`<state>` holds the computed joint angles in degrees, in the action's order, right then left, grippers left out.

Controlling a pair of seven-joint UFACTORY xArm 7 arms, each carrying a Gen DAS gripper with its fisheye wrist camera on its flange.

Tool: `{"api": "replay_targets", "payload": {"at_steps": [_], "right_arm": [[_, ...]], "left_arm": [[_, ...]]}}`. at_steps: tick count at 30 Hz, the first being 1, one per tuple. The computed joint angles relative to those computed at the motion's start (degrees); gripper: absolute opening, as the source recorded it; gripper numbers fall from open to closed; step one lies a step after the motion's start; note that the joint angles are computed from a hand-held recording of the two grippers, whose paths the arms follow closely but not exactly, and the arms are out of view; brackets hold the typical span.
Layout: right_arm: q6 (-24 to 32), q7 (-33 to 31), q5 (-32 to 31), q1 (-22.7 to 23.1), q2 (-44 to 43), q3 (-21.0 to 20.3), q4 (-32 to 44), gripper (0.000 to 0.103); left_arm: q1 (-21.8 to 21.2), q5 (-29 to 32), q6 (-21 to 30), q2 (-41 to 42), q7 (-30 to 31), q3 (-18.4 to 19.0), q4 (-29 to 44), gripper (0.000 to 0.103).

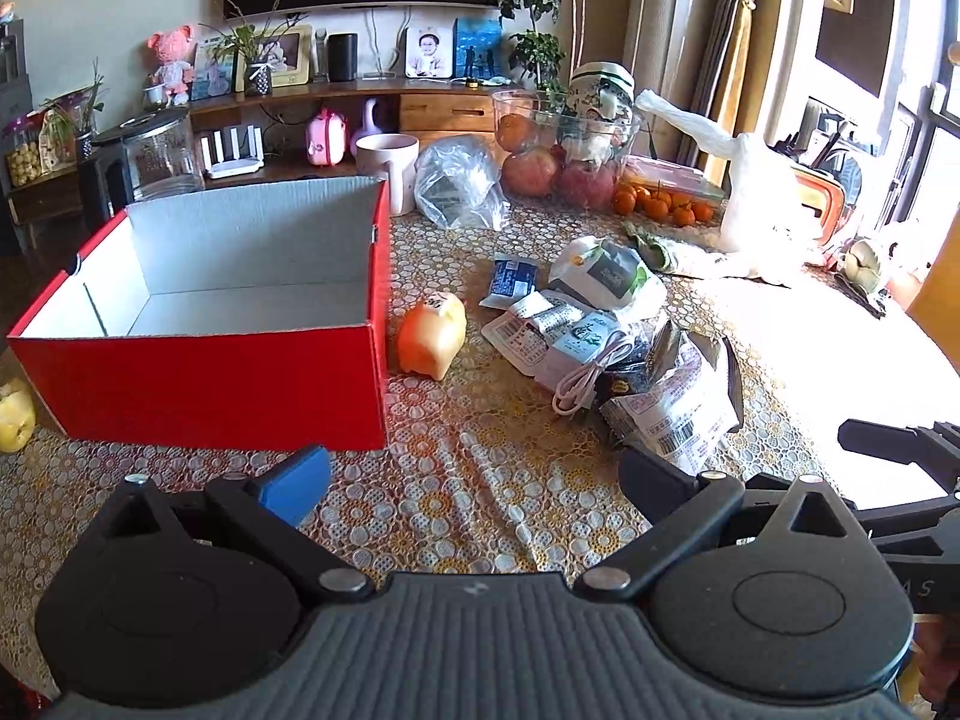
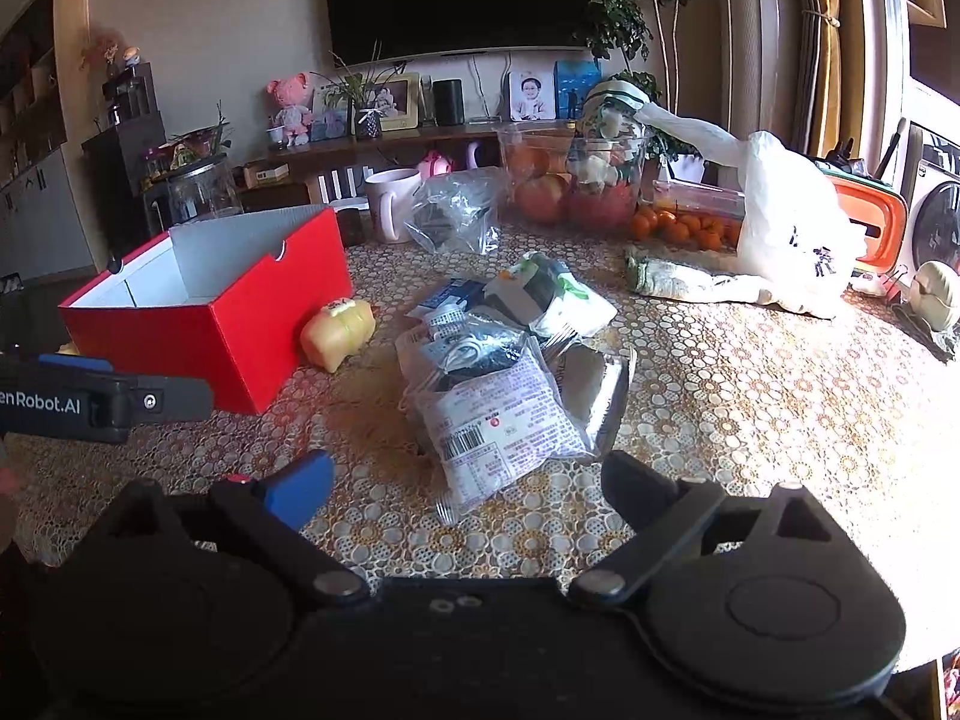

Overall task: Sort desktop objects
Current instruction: 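Move both tools toward the pile of packaged items beside the red box, then grasp the white cable with the left tool while the right tool grasps the clear snack bag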

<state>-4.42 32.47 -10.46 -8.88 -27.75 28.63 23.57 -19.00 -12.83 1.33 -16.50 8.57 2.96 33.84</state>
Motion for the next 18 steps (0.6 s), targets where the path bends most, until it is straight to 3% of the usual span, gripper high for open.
{"api": "replay_targets", "payload": {"at_steps": [3,9,13,18], "right_arm": [[-0.78,-0.98,-0.99,-2.56,2.01,1.34,0.93,0.095],[-2.52,-3.79,-1.82,-7.6,6.19,4.23,2.76,0.095],[-3.71,-6.63,-1.73,-10.65,9.32,6.49,4.06,0.095],[-4.87,-11.11,-0.18,-13.39,12.73,8.78,5.55,0.095]], "left_arm": [[-9.23,-5.77,-1.11,2.37,6.55,7.55,2.48,0.103],[-17.46,-16.55,-1.08,7.87,18.21,12.93,8.53,0.103],[-16.07,-19.74,-0.23,11.76,21.21,11.27,12.09,0.102],[-15.87,-34.09,2.13,16.07,34.53,9.86,17.59,0.102]]}}
